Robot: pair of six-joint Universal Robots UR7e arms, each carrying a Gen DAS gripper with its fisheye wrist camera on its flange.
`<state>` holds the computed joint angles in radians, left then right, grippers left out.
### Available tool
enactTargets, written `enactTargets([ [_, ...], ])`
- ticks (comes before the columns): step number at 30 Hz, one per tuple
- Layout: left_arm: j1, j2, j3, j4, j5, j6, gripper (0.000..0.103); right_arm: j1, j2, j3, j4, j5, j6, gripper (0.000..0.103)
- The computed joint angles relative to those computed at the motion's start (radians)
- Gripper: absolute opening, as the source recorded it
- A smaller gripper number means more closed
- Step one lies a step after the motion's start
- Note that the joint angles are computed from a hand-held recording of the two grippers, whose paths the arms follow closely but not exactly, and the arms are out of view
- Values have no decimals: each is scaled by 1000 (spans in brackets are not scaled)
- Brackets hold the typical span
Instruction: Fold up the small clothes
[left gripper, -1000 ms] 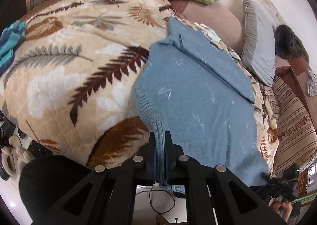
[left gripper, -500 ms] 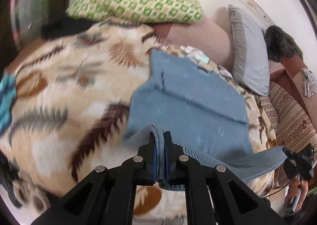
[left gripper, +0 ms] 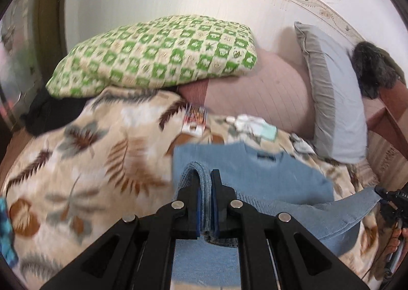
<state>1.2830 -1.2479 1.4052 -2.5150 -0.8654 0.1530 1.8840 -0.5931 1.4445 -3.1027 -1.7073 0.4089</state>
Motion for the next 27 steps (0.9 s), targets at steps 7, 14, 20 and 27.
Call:
enactTargets([
  [7, 67, 265, -250, -40, 30, 77, 6, -58, 184, -318, 164, -46, -54, 7],
  [14, 145, 464, -453, 18, 95, 36, 27, -135, 356, -562, 305, -68, -8, 11],
  [20, 168, 469, -477, 66, 99, -45, 74, -155, 414, -624, 308, -102, 12, 40],
  [27, 144, 289, -252, -97, 51, 19, 78, -117, 262, -369, 92, -119, -35, 70],
])
